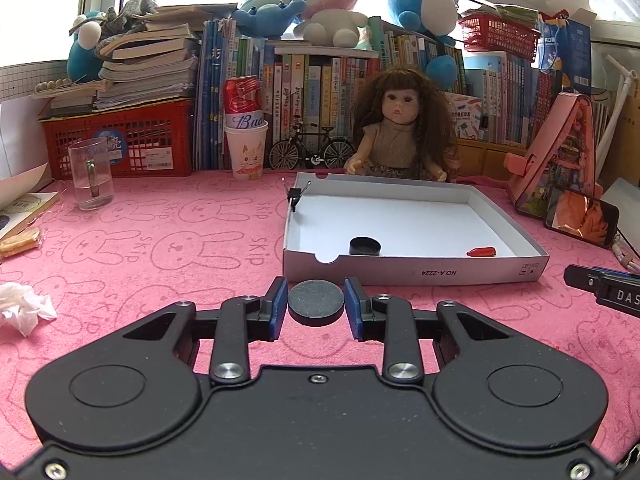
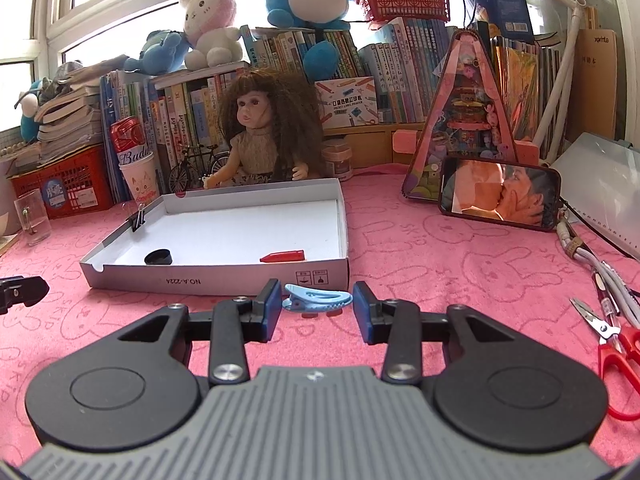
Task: Organize rigid objects
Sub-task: 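Carry the black disc and blue hair clip over the white tray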
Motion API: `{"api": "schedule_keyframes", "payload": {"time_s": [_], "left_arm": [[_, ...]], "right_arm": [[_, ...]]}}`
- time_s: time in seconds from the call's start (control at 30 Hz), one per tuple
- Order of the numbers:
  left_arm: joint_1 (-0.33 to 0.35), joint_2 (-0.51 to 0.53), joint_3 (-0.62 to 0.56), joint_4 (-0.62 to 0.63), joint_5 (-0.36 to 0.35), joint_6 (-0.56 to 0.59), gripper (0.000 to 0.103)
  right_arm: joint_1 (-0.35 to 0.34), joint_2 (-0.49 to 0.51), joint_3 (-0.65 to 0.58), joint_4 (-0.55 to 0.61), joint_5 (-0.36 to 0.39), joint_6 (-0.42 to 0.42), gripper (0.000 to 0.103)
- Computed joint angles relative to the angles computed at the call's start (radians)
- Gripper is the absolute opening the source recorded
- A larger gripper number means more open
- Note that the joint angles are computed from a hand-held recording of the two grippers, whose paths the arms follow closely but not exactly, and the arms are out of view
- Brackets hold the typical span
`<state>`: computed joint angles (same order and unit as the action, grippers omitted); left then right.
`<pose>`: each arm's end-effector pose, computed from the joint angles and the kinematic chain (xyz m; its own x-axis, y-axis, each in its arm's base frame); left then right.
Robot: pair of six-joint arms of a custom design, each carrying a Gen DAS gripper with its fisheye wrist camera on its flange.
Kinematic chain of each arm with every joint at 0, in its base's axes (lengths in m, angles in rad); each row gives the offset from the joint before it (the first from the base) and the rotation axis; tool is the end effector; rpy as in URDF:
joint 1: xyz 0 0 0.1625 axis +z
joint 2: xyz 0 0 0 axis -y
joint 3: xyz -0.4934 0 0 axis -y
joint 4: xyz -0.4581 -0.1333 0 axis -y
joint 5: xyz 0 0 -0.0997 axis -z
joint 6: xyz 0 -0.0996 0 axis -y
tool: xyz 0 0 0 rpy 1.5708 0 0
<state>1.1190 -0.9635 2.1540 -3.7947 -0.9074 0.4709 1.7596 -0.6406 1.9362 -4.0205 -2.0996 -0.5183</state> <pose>-0.0738 -0.5978 0.1878 -0.7361 0.0914 -0.6707 0.6255 0.4703 -0.6225 0.2015 -0.6121 0.0729 -0.7743 0.0559 0.6304 -0.5290 0.4895 -0.6932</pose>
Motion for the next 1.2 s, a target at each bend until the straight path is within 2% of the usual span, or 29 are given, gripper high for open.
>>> {"api": "schedule_keyframes", "payload": {"time_s": [0.5,0.8,1.0,1.1,1.2], "left_arm": [[-0.005,0.055,-0.121,0.070,-0.029,-0.004,0.029],[0.006,0.088,-0.211,0.169,-0.023,-0.043,0.029],[0.021,0.101,-0.294,0.329,-0.019,-0.098,0.029],[0.034,0.097,-0.361,0.504,-0.041,-0.166,0.029],[0.049,0.104,-0.437,0.686,-0.067,-0.236,0.029]], "right_arm": [[0.009,0.022,-0.088,0.104,0.019,0.001,0.045],[0.002,0.036,-0.146,0.150,0.030,0.010,0.045],[-0.015,0.021,-0.192,0.274,0.060,0.076,0.045],[-0.022,0.010,-0.231,0.388,0.054,0.136,0.045],[-0.023,-0.002,-0.285,0.564,0.017,0.223,0.045]]}}
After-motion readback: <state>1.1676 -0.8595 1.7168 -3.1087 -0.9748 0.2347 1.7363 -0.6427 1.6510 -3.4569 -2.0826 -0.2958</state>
